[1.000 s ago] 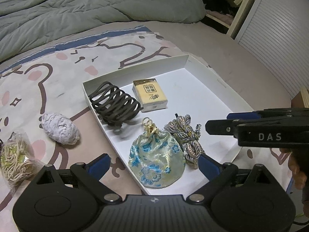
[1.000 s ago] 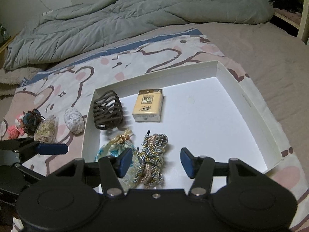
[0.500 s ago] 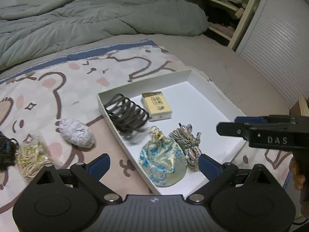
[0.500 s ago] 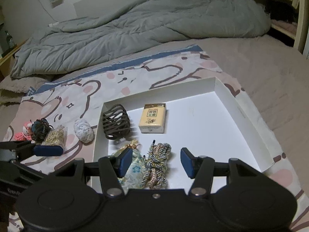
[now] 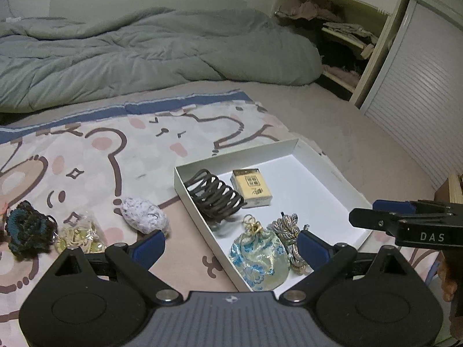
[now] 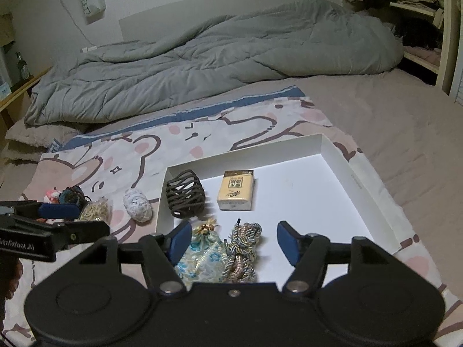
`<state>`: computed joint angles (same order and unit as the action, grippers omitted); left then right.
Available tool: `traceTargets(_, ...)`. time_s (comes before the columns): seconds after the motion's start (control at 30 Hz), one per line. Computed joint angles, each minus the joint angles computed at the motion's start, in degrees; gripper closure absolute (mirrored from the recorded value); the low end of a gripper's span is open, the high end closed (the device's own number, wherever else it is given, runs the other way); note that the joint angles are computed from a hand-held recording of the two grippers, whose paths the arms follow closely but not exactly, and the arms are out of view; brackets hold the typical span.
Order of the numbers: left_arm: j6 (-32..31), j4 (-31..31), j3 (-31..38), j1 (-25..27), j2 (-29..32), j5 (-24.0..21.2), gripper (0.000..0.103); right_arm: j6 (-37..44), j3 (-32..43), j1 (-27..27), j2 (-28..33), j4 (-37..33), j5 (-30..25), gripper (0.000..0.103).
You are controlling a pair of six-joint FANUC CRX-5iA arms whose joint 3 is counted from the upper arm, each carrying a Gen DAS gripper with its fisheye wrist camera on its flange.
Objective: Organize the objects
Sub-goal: 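Withdraw both open tools from the box back over the remaining items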
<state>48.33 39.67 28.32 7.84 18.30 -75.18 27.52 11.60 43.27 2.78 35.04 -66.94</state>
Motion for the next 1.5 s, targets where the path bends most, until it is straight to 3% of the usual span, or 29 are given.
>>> traceTargets(0.13,-0.9,0.8,-1.1,0.4,-0.9,0.9,0.003,-1.1,-0.6,0.7,-0.7,1.5,-0.1,0.028)
traceTargets(0.37,-2.1,1.6,-3.4,1.0,-2.8,2.8,0.0,-2.6,-2.0,2.2,-1.7,4.9,-1.0,0.004)
traceTargets(0.47,-2.3,2.0,-3.8,1.3,-3.2,3.2,0.0,-2.9,-2.0,2.7,-1.7,5.8,-1.9,0.0)
traceTargets(0.97,-1.3,0.7,-2.8,4.1,-3.4,4.2,0.0,-3.5,-1.6,3.4,-0.9,7.4,1.0,0.0)
traceTargets(1.5,-0.5,-0.2,0.1,9.5,-1.4,6.6,0.0,1.4,5.0,2.7,6.6,4.9,8.2,0.0)
